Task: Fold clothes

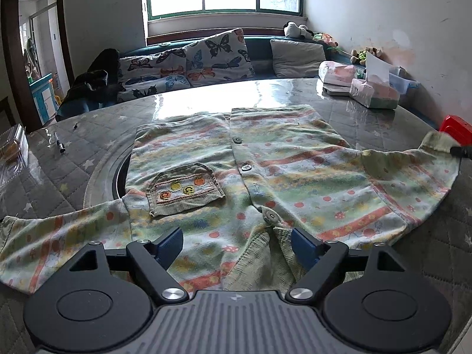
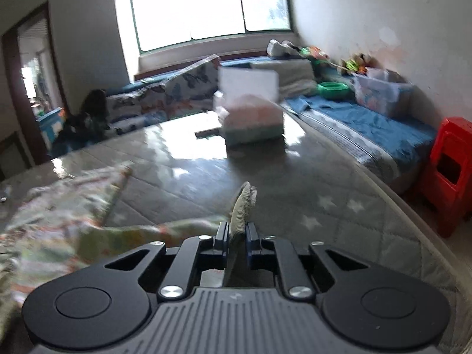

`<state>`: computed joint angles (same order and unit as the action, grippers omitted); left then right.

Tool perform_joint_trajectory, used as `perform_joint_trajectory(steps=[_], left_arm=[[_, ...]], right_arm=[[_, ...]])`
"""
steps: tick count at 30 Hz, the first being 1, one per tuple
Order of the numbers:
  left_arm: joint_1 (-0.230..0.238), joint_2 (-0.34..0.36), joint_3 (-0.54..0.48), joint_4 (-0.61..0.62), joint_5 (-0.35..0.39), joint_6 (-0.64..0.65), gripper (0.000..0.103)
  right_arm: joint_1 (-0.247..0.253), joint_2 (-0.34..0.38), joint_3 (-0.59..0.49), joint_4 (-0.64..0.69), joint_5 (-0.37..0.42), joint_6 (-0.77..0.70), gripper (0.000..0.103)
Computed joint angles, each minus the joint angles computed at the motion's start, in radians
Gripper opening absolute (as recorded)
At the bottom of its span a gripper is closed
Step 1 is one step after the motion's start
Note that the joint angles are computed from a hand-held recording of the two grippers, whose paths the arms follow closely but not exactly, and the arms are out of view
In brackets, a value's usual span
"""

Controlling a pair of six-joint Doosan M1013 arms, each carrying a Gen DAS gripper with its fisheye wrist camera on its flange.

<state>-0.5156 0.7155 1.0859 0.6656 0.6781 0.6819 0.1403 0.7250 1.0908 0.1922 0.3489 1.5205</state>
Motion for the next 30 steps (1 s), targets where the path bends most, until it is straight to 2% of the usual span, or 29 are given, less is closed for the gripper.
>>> perform_joint_trajectory(steps=[6, 13, 16, 22, 30], left_arm=[[-0.001, -0.016, 0.027, 0.033, -0.018, -0.044, 0.085], [0.003, -0.051, 0.088, 0.103, -0.058, -0.146, 0.087], [0.006, -0.067, 0.116, 0.134, -0.073, -0.196, 0.087], [0.014, -0.094, 0.169, 0.190, -0.102, -0.296, 0.087], [0.026, -0.115, 0.211, 0.231, -0.113, -0.387, 0.088]], right_arm=[[0.022, -0.015, -0.030, 0.322, 0.007, -0.363, 0.009], [0.070, 0.002, -0.109, 0.519, 0.083, -0.638, 0.009], [0.093, 0.017, -0.153, 0.556, 0.130, -0.706, 0.009], [0.141, 0.055, -0.233, 0.550, 0.222, -0.761, 0.009], [0.194, 0.113, -0.321, 0.499, 0.341, -0.747, 0.009]])
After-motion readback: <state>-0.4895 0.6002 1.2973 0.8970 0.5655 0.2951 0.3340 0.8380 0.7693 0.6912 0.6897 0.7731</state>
